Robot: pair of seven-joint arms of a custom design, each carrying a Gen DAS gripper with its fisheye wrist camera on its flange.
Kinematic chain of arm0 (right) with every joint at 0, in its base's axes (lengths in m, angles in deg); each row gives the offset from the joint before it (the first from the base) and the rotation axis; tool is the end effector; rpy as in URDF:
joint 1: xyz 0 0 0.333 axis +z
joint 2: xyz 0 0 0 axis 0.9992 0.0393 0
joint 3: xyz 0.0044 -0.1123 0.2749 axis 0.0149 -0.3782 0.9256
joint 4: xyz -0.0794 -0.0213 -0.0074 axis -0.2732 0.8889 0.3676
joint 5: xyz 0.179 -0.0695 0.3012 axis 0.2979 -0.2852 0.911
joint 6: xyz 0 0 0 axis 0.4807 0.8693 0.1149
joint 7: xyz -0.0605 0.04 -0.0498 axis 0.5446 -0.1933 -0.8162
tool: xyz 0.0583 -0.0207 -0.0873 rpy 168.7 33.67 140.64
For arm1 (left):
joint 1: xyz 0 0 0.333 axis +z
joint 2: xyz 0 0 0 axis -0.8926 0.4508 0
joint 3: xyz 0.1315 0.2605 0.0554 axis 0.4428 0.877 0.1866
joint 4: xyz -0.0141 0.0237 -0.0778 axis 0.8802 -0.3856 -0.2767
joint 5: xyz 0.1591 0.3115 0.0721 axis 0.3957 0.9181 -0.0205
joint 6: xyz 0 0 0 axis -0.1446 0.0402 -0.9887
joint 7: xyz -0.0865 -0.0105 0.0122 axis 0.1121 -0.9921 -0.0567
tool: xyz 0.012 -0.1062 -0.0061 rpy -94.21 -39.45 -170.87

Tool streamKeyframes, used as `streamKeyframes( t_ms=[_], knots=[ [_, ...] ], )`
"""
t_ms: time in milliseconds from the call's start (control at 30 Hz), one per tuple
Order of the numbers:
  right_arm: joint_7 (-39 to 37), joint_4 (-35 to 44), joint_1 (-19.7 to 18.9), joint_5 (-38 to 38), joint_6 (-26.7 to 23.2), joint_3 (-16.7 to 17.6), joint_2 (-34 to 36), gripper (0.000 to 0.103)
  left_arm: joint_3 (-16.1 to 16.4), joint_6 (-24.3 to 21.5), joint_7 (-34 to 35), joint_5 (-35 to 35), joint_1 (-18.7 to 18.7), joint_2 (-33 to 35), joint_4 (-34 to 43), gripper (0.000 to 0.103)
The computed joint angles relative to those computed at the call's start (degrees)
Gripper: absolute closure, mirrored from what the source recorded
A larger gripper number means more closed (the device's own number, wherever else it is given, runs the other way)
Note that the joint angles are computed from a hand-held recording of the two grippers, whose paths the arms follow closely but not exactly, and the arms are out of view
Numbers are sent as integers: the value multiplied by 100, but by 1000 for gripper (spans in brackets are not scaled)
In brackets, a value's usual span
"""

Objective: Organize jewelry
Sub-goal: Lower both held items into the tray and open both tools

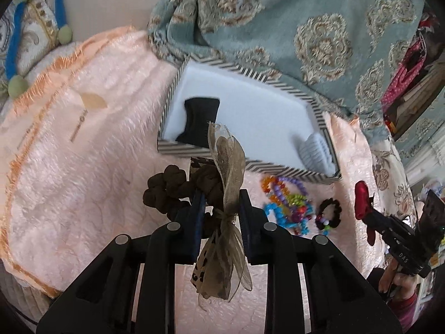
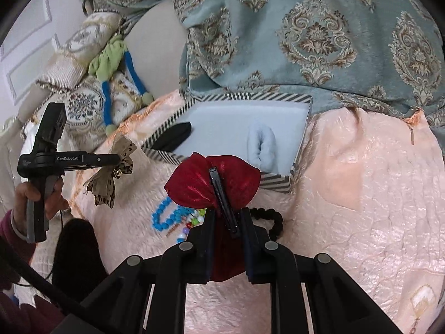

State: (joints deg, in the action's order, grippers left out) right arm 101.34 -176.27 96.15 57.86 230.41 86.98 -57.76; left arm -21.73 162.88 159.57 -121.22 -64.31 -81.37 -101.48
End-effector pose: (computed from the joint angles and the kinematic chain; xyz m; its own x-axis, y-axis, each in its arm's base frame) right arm 0.3513 0.1121 0.4907 -0.0013 -0.9663 -0.2573 -0.6879 0.1876 -0.7012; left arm 0.5420 -0.0739 0.5159 -0.4548 -0.8315 0.3190 -0.8126 0.2408 -0.5308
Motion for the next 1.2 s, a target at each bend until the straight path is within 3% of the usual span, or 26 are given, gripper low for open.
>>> streamKeyframes(
  t_ms=[267, 667, 900, 1200],
  knots=[
    [303, 62, -162, -62, 36, 205, -78, 87, -1, -102, 10, -148, 2, -11, 219, 81],
    [1016, 740, -942, -520, 78, 693, 460, 87, -252, 868, -374, 496, -236, 277, 438, 81],
    [1289, 1380, -1274, -1038, 132, 773, 1153, 87, -450, 1142, -747, 1037, -287, 755, 903, 81],
    [1673, 2249, -1456, -1811, -44, 437, 2104, 87, -746, 1145, -1493, 1746, -286, 1766, 2108, 81]
  ],
)
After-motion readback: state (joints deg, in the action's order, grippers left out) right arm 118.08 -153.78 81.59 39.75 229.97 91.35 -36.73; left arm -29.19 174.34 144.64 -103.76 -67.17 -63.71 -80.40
